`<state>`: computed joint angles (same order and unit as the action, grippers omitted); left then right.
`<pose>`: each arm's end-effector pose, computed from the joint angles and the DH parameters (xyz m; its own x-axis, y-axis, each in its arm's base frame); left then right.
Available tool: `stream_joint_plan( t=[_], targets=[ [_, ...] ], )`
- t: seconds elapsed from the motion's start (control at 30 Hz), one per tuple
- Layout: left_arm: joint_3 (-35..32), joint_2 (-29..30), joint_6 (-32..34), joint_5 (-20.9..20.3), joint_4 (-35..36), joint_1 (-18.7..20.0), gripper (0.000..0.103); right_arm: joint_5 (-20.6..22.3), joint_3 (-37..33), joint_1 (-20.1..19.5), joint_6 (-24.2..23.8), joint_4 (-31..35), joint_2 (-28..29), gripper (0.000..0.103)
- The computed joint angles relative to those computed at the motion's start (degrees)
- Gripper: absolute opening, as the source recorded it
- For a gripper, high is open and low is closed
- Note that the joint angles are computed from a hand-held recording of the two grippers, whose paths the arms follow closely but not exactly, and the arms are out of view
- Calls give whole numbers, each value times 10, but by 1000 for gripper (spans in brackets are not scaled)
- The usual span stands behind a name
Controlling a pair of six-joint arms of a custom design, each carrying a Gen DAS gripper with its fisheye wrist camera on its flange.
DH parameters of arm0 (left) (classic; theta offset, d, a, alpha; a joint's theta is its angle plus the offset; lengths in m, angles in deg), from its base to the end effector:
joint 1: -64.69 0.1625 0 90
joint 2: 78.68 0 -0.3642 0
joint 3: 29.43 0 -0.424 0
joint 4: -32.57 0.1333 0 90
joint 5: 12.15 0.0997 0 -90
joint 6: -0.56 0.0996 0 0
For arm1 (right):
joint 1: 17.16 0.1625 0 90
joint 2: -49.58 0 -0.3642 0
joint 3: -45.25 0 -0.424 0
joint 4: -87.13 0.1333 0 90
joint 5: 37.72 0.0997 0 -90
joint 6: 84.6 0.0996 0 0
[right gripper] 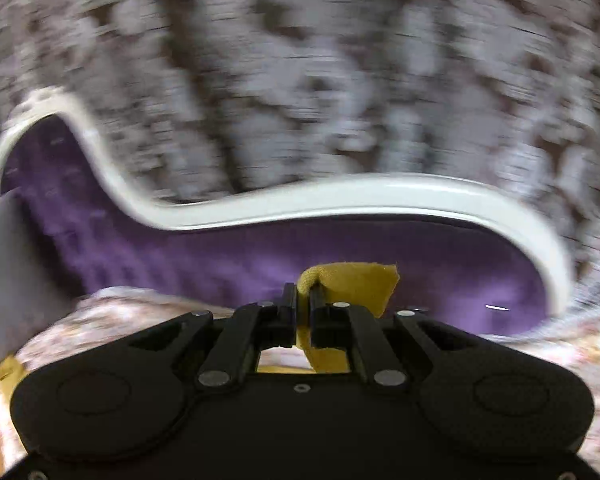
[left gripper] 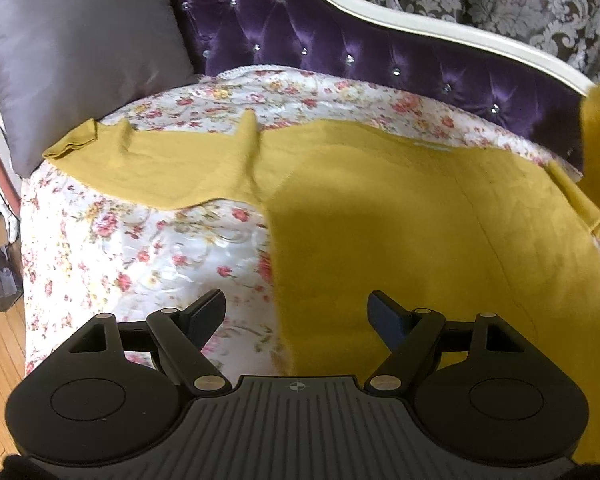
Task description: Fold small clothes
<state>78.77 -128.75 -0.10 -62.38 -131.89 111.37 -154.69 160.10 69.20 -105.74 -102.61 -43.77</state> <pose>-0.2510 -0.5534 0.0363 -0.6901 0.3884 -0.6106 0.6505 0.7027 -0.2882 0.0574 -0.4851 0.4502 -0.8080 0.3927 0.4393 -0.2985 0.3699 -0.8798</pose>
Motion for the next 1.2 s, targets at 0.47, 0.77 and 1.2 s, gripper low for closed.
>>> stream_joint_plan(
  t=[0.47,0.77,1.2],
  targets=[
    [24,-46,-3,-3,-6,22,77,23,-110,67,1,53,244,11],
    [28,-61,-15,-15,9,37,77,1,-110,75,-19,37,309,12],
    [22,-55,-22,-73,-13,52,77,30,18,68,21,-38,232,58]
  ],
)
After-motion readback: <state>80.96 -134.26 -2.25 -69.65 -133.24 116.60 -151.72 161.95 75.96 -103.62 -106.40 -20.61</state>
